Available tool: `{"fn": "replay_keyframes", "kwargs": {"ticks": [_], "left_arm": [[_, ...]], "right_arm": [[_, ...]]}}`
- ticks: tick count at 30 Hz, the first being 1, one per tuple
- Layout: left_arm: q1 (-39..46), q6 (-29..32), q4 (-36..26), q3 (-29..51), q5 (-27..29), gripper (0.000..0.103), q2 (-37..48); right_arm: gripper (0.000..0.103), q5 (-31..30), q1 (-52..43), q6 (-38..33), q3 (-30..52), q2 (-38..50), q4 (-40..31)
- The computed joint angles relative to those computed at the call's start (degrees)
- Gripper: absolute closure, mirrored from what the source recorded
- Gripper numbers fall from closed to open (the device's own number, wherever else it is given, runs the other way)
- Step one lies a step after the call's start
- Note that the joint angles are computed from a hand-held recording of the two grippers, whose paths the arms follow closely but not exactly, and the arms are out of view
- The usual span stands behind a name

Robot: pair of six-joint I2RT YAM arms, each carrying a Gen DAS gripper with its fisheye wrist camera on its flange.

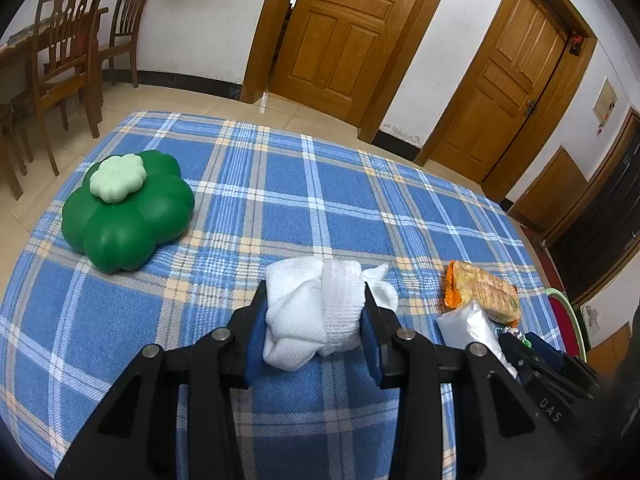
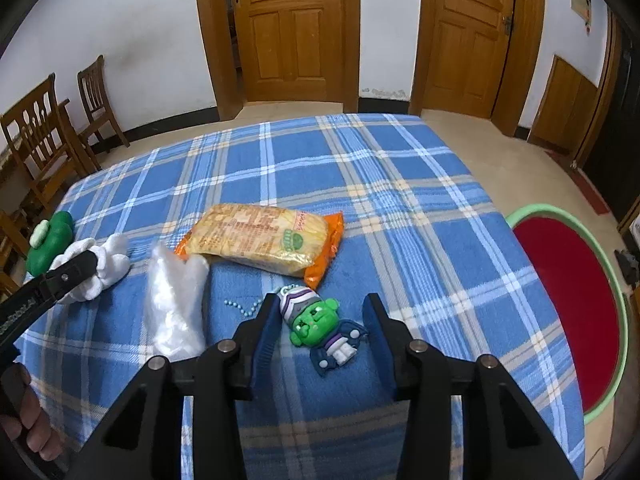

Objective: Collect trash
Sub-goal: 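Grasp the white cloth with the left tool while the right tool grasps the green toy figure, then carry the white cloth and green toy figure over the red bucket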

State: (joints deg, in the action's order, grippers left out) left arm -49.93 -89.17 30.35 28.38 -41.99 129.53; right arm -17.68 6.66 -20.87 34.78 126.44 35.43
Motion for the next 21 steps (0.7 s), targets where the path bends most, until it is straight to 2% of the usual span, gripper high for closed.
{"fn": "replay_keyframes", "kwargs": {"ticks": [21], "left_arm": [[-0.1,0.0,-0.6,0.2,-0.5,0.062,-0.2]], "right_arm": [[0.057,-12.4,-21.5,-11.5,-2.1,-11.4,-12.8]]}}
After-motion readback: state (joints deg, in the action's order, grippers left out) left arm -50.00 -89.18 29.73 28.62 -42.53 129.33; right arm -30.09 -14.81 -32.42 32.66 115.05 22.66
